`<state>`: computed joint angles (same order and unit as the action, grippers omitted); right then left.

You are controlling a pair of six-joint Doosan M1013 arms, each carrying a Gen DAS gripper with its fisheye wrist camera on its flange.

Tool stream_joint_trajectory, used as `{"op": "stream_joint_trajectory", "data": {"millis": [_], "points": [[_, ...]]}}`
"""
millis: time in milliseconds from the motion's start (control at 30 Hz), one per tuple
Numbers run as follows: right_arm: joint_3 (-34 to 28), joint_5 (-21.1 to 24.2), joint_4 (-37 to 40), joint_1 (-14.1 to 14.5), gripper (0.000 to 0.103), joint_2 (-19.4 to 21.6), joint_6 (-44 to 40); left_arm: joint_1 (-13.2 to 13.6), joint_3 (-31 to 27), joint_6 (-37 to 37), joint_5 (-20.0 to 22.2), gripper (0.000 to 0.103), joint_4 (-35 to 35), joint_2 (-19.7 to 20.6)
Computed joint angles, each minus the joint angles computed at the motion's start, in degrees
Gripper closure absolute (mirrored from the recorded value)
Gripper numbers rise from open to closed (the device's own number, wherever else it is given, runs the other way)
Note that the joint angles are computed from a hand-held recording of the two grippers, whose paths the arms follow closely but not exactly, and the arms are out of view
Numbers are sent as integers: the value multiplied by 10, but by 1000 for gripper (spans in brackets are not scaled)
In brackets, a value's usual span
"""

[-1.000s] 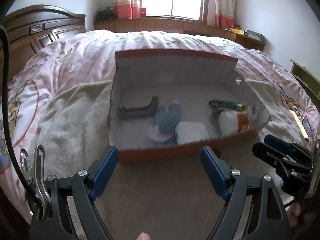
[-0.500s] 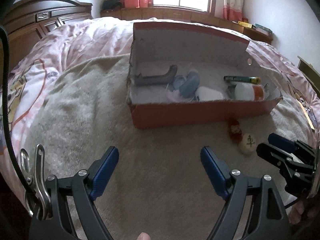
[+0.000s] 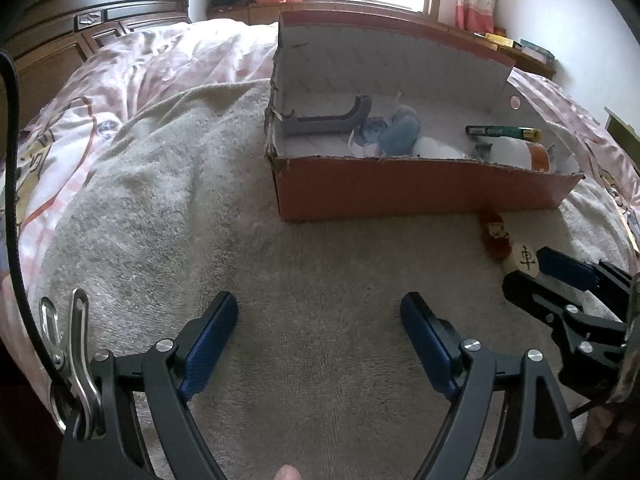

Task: Organize rigid objects
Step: 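Grasp the wooden disc with the right tool while the left tool grasps the red toy car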

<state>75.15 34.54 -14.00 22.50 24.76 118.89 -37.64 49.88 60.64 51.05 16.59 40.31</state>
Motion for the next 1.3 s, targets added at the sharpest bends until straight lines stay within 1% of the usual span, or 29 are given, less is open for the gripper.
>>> {"op": "stream_joint_trajectory", "data": {"millis": [67,100,133,167,333,367,567,767,867,1100,1233,1300], "points": [[-4,7,-24,5,42,3,12,-1,0,-2,1,18,4,0],[-5,12,-40,7,45,4,22,-1,0,-3,1,17,6,1],[-7,20,-62,11,51,6,38,-1,0,-5,1,17,8,1],[-8,24,-74,13,53,7,48,-2,0,-6,1,17,10,1],[-9,31,-96,13,69,7,74,-1,2,-7,-1,17,7,0],[-8,31,-100,13,70,7,80,-1,2,-7,-1,17,7,0],[-4,25,-84,10,70,3,70,0,6,-6,-7,17,0,-2],[14,17,-61,5,70,-12,61,1,11,-6,-14,17,2,-4],[25,17,-69,3,70,-20,73,1,15,-7,-19,17,3,-5],[56,16,-93,-7,70,-40,121,-2,14,-9,-13,16,11,-4],[76,7,-106,-13,70,-52,148,-5,10,-15,-2,17,20,-3],[84,-7,-98,-17,70,-55,146,-5,3,-17,7,20,16,-1]]}}
